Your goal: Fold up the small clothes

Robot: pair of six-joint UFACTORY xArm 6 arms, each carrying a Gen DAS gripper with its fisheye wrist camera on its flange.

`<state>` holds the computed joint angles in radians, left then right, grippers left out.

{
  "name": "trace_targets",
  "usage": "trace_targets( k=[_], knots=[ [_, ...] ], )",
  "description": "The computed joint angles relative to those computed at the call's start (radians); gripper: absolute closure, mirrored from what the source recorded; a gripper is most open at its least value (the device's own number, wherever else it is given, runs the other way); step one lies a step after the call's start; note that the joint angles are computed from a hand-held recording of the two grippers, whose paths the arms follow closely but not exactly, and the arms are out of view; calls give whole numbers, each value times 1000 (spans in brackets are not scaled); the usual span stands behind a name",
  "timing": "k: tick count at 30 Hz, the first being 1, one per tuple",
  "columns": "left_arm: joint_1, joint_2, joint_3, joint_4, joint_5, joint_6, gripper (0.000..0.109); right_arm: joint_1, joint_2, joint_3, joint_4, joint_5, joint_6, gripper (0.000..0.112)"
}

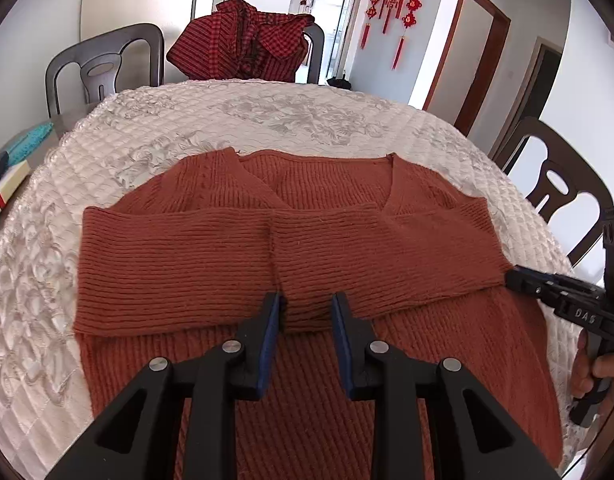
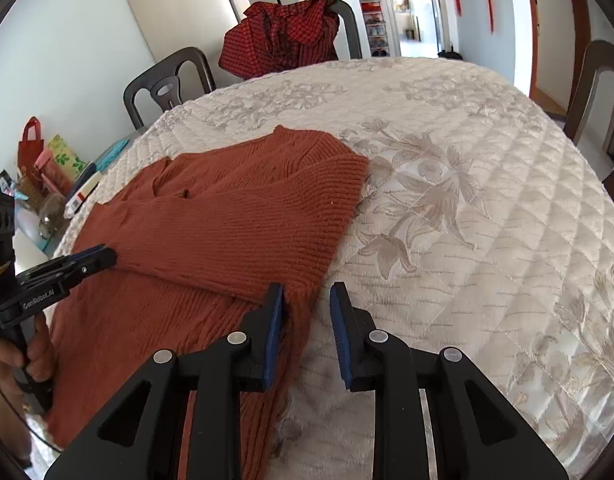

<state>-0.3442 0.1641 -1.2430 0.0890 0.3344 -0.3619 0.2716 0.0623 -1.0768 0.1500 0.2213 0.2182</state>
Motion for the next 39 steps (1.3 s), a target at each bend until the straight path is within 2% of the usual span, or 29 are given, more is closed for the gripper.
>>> trace_targets(
  k=[4, 8, 12, 16, 21, 25, 28, 32, 34, 36, 39],
  knots=[
    [-7, -21, 21, 58, 22, -47, 72, 3, -11, 30, -6, -22, 0, 88],
    [-13, -64, 69, 127, 29, -111, 70, 8, -45, 70, 25, -28, -16, 88],
    [-20, -104, 112, 188, 54, -162, 68, 22, -86, 111, 63, -33, -39, 78],
    [-27, -158, 176, 250, 52, -212, 64, 51, -128, 158, 242, -49, -166, 70],
    [-31, -232, 257, 314, 50, -281, 61, 102, -186, 219, 508, -69, -369, 69],
    [-36, -298, 323, 370, 61, -348, 61, 134, -231, 245, 742, -29, -556, 69],
    [-39, -350, 371, 413, 70, -398, 61, 152, -263, 274, 822, -26, -618, 69],
    [-24, -449, 465, 406, 47, -445, 61, 152, -294, 290, 985, 34, -741, 69],
    [-13, -504, 510, 439, 65, -504, 61, 160, -315, 306, 1045, 46, -791, 69],
    [3, -563, 564, 420, 76, -525, 61, 156, -329, 317, 1092, 80, -824, 69],
    [23, -637, 648, 272, 42, -462, 61, 153, -348, 334, 1168, 113, -878, 69]
  ],
)
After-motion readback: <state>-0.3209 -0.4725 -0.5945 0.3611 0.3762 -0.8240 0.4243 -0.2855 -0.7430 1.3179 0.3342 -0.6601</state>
